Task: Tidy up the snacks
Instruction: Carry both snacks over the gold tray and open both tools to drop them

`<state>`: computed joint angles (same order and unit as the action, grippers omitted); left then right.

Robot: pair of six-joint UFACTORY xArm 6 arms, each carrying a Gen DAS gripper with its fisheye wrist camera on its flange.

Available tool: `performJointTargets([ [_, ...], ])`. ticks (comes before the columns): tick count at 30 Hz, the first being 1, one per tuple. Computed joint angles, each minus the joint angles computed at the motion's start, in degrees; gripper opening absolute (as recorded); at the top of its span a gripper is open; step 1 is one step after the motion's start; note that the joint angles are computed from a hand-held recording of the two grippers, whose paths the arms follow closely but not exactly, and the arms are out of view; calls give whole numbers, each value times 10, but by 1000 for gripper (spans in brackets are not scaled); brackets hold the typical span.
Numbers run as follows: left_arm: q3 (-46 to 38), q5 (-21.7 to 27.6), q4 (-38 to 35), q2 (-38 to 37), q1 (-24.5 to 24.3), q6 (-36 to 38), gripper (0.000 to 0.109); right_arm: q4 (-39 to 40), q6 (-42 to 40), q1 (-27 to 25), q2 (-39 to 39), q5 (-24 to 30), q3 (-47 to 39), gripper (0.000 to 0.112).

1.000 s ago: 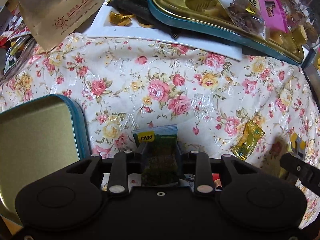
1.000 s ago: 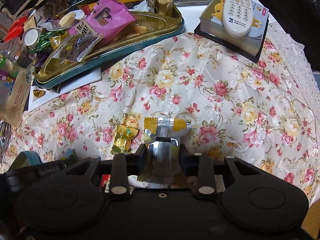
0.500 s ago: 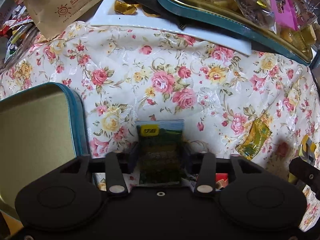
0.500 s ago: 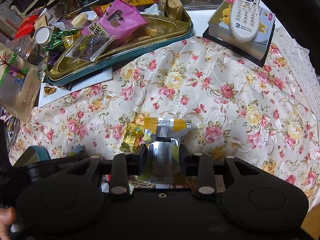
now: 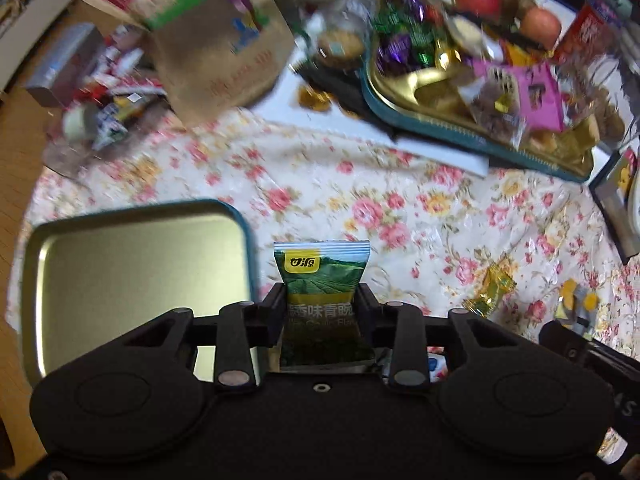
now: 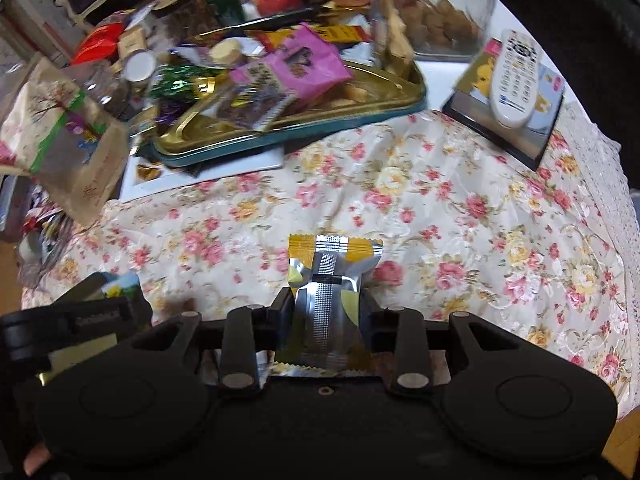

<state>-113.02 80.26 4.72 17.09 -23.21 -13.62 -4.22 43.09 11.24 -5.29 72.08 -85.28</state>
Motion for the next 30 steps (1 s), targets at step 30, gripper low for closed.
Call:
performJointTargets([
  [30, 62, 7, 63, -76, 181, -15, 47, 83, -122, 179, 246, 44, -331, 37],
])
